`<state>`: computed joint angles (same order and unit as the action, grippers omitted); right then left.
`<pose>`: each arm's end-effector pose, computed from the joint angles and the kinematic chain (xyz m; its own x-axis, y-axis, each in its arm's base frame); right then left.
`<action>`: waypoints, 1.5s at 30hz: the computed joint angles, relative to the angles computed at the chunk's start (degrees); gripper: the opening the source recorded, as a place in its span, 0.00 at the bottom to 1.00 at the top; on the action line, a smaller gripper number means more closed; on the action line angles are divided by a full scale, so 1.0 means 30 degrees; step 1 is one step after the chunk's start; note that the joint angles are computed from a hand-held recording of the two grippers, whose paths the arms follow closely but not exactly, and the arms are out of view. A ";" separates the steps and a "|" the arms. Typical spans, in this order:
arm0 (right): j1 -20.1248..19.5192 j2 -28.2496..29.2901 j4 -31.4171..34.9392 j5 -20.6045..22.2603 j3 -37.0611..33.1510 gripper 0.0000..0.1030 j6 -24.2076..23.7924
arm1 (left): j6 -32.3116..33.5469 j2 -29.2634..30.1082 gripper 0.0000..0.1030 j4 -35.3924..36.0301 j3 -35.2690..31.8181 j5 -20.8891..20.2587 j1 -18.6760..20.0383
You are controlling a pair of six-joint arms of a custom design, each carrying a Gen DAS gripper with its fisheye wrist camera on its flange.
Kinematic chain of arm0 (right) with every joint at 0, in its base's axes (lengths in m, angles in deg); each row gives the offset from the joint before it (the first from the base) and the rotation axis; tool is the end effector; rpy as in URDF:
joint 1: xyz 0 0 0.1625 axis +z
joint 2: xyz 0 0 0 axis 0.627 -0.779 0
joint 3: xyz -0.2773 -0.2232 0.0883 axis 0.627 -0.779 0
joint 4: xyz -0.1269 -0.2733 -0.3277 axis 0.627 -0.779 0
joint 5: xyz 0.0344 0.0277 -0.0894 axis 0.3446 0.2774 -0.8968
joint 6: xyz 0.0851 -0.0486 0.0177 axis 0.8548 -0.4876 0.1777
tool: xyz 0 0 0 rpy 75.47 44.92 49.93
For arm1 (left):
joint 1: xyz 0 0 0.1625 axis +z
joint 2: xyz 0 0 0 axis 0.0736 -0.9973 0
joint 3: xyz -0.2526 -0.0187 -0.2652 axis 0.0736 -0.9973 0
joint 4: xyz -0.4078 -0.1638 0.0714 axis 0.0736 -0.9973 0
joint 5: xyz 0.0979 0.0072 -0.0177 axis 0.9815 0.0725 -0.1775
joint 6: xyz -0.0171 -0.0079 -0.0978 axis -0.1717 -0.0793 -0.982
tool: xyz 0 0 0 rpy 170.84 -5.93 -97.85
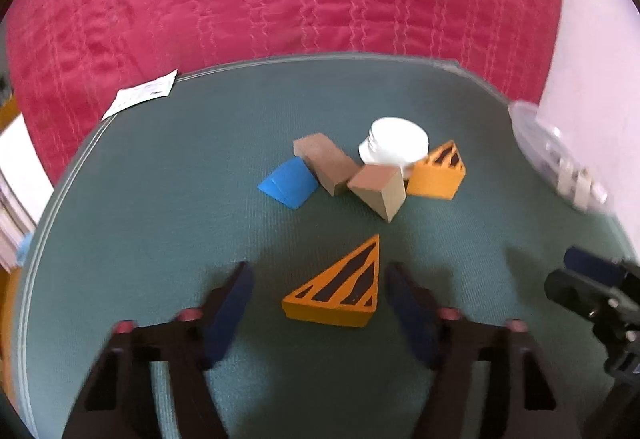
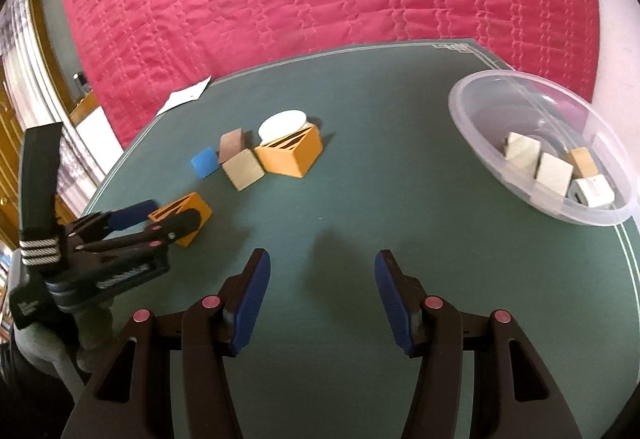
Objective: Organize rigid objects
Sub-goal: 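Grasp the orange striped triangle block with the left gripper and lift it, then grasp the second orange striped triangle beside the white cup with the right gripper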
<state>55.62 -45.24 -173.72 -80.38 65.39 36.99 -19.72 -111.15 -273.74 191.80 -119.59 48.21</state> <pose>0.1451 -0.4568 0.0602 -0.7853 -0.3739 0.4934 -0.5870 0.7029 -0.4016 -0.0769 -0.4552 0.0820 -0.6998 -0.0133 -0.7142 0.4802 0.7314 -0.4842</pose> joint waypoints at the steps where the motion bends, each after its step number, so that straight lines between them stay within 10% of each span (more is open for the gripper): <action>1: 0.0040 0.0056 0.0080 -0.0027 -0.0043 0.54 -0.0017 | -0.0179 -0.0073 0.43 0.0358 -0.0027 -0.0272 0.0111; 21: 0.0857 0.2413 0.3897 0.0176 -0.4517 0.54 0.2006 | -0.0278 0.0053 0.42 -0.2860 0.0858 0.0607 -0.0344; 45: 0.1448 0.6065 0.1057 -0.1936 -0.7282 0.46 0.0703 | -0.0340 0.0236 0.42 -0.2921 0.0683 0.0665 -0.0252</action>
<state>59.96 -27.05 -170.55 -86.19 43.54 39.10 -20.74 -110.45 -282.50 193.85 -117.60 47.46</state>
